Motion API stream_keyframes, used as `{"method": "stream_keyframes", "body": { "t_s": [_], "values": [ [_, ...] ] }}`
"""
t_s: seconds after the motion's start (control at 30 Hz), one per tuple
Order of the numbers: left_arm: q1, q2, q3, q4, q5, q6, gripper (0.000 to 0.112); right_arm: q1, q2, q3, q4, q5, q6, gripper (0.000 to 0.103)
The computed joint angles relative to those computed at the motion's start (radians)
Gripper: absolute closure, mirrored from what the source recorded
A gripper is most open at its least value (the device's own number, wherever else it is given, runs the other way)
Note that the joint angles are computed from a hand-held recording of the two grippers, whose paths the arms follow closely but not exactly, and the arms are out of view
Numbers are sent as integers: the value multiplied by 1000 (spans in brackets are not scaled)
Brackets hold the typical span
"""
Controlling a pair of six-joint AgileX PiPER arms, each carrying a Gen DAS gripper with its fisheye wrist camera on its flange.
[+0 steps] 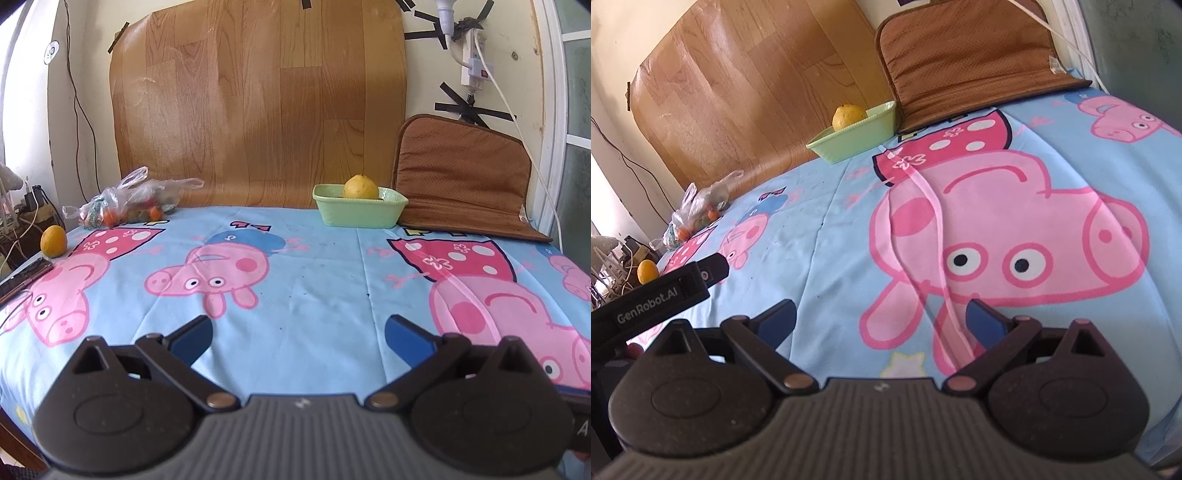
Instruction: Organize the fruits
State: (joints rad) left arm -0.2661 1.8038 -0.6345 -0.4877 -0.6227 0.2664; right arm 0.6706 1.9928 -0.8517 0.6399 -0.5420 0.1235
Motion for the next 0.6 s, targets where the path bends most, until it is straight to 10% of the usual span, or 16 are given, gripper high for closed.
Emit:
{"method": "stream_keyframes", "body": {
  "t_s": [0.17, 0.6],
  "values": [
    [40, -14, 6, 83, 40, -92, 9, 40, 10, 29, 133, -158, -48, 0],
    [109, 39, -57, 168, 175, -169, 9, 57, 42, 2, 255, -202, -108, 0]
  ]
}}
